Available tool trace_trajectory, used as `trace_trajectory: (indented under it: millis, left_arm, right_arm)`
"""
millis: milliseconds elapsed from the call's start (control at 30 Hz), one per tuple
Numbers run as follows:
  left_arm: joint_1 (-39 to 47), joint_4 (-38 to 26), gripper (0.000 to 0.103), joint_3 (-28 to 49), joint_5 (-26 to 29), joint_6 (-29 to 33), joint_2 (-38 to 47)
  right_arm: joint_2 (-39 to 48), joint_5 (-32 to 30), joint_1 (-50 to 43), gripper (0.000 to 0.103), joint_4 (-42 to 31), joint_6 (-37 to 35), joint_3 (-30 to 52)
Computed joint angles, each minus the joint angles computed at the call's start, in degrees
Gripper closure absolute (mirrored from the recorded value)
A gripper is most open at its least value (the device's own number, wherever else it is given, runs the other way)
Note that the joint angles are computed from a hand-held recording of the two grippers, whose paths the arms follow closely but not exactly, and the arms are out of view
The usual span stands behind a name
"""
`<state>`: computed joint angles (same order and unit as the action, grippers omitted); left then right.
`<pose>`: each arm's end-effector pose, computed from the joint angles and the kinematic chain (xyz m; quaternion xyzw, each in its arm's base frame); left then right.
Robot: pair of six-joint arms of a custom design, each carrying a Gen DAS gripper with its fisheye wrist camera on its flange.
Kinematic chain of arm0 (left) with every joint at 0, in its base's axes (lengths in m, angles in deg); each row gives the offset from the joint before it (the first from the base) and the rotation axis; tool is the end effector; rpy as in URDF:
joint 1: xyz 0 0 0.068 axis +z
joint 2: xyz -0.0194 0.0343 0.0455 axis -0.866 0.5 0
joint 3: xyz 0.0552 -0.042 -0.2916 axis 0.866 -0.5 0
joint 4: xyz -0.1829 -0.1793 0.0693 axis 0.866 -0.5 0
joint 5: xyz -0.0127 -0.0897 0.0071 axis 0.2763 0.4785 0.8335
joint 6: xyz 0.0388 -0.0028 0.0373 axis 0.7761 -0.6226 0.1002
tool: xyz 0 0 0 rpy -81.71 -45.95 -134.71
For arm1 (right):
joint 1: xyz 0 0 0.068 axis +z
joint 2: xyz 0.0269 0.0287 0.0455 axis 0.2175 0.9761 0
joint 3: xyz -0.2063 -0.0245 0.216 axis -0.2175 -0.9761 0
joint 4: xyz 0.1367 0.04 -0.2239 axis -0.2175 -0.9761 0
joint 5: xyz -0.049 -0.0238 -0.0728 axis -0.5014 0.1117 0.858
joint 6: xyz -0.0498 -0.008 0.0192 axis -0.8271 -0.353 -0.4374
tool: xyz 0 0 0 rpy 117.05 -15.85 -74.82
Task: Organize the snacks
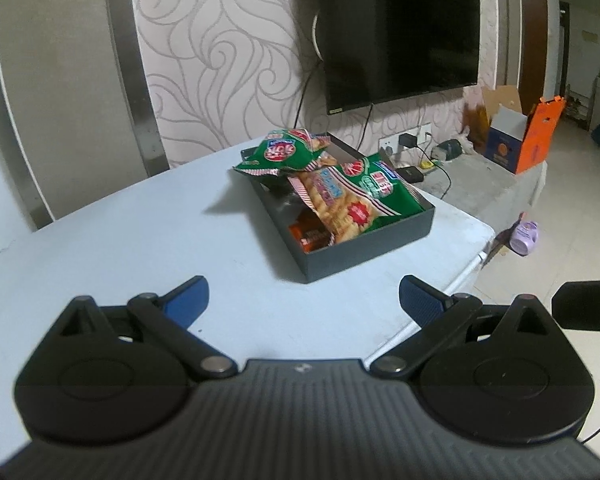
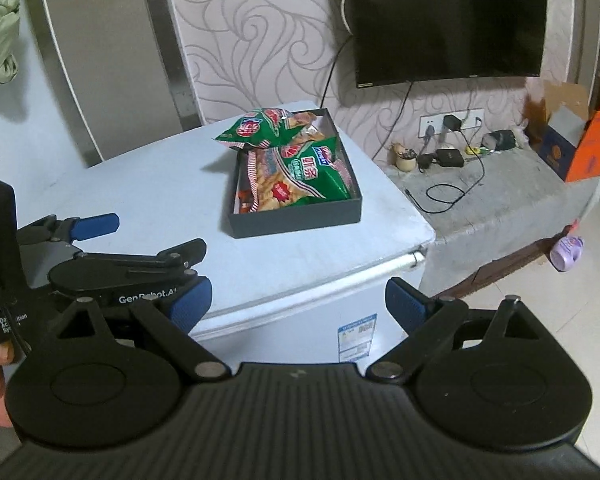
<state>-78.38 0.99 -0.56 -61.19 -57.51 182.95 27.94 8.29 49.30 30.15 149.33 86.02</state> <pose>0.3504 -0.1282 0.2566 0.3529 0.8092 -0.1385 0.4489 0.2167 0.1332 0.2952 0.2643 0.8747 -0.0443 0.4038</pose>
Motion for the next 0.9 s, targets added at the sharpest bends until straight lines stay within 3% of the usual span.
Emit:
trace_trajectory:
  millis: [900]
  left_arm:
    - [-1.6,0.0,0.003,-5.6,0.6,1.2,-5.7]
  right_arm:
    - [-0.9,4.9,10.0,0.007,-12.3,14.9,2.3]
